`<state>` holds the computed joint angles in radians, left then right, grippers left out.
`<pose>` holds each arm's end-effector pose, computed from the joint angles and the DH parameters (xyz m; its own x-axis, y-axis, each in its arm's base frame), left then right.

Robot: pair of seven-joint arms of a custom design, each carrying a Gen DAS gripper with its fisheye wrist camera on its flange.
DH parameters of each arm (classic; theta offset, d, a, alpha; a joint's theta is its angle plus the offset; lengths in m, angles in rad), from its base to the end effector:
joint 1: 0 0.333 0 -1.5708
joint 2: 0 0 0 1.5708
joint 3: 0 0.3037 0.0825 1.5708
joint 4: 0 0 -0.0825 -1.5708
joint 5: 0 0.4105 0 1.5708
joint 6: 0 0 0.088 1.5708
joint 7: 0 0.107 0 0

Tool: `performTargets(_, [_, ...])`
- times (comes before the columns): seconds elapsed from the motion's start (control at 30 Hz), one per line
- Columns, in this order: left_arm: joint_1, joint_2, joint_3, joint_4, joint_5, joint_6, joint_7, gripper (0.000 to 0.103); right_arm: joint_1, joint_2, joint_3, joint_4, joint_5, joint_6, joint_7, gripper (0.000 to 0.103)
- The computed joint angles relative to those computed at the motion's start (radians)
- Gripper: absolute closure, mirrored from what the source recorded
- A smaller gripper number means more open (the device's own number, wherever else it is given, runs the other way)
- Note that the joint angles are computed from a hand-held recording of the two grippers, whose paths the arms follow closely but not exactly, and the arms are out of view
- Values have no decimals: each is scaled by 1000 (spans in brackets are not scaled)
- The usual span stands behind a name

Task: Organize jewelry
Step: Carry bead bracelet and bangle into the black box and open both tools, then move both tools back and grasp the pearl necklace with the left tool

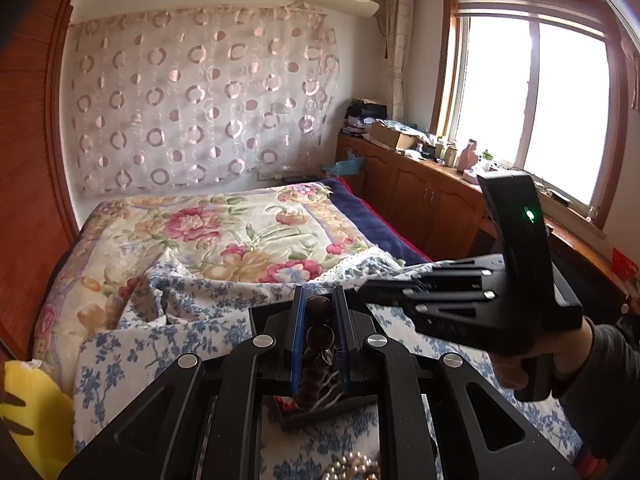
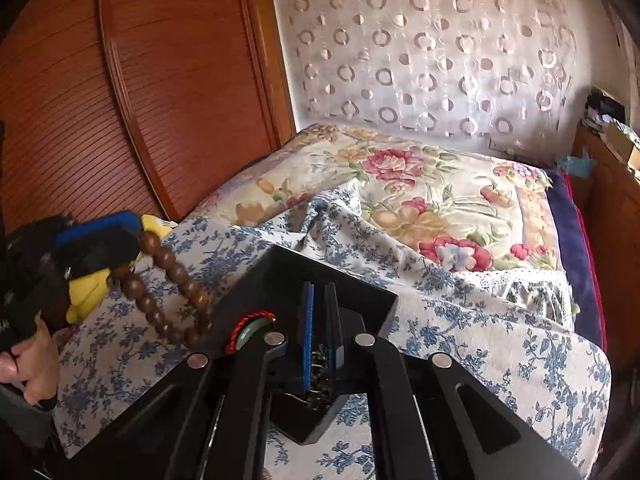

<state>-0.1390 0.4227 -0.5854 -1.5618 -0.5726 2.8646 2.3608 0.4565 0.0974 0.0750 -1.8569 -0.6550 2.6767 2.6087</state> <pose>0.6147 -0.4060 0.5137 -0.8003 -0.5901 0.1063 -0.3711 0.3483 -0.8608 0.5582 0.3480 0.5225 0.0352 -0.9893 -0.1412 -0.6760 0.0805 -0.7325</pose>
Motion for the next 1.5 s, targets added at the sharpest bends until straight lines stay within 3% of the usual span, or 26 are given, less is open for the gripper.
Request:
performTargets(0.2, [-68, 80, 56, 111, 120, -42, -97, 91, -3, -31, 3, -46, -58, -7, 61, 96])
performTargets(0.67, [-88, 145, 57, 186, 243, -65, -193, 88, -27, -85, 46, -121, -103, -21, 116, 96])
performTargets(0.77, [-69, 131, 46, 150, 245, -48, -183, 78, -29, -103, 58, -143, -122, -13, 146, 96])
performTargets(1.03, [35, 37, -12, -51, 176, -14, -94, 74, -16, -135, 104, -205, -135, -15, 188, 96])
performTargets(1.3, [45, -51, 39, -208, 120, -38, -71, 74, 10, -112, 116, -235, -62, -14, 142, 96])
performTargets(1.43, [42, -80, 63, -257, 95, -47, -59, 74, 23, -110, 114, -251, -39, -18, 140, 85])
performTargets(1.5, [36, -86, 72, -266, 81, -50, -55, 74, 25, -114, 113, -258, -32, -16, 138, 85])
